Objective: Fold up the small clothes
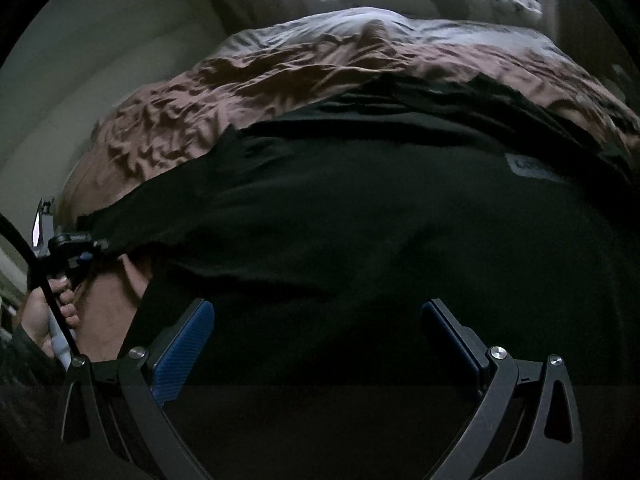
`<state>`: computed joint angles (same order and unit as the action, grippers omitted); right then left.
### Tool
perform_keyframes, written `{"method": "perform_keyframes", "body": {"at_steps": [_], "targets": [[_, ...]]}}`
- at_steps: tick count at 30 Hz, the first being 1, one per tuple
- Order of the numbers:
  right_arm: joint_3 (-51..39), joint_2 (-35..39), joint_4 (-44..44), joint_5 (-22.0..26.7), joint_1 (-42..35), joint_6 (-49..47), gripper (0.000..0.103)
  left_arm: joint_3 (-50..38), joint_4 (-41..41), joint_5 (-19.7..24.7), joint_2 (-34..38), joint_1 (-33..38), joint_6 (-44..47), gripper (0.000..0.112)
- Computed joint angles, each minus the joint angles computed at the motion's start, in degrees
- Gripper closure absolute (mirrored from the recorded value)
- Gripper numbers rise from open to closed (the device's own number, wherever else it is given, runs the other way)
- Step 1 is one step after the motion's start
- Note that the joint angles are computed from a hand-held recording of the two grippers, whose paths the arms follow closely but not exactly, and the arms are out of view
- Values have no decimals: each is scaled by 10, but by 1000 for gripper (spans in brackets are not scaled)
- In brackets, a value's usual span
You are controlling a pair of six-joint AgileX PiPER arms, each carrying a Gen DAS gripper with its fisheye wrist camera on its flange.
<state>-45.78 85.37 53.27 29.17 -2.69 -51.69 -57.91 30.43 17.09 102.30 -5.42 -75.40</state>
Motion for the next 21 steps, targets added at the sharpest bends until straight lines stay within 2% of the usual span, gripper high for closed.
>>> {"method": "perform_keyframes", "body": {"at_steps": [2, 3, 11, 21], "targets": [[5, 1, 35, 23, -26, -33, 0, -11, 48, -7, -18, -14, -25, 107], [5, 1, 43, 27, -35, -42, 0, -15, 42, -16, -25, -16, -14, 107], [2, 17, 78, 62, -93, -77, 0, -107, -72, 6, -49, -50, 147, 108], [-5, 25, 106, 131, -185, -98, 0, -257, -114, 58, -20, -141, 220, 108]]}}
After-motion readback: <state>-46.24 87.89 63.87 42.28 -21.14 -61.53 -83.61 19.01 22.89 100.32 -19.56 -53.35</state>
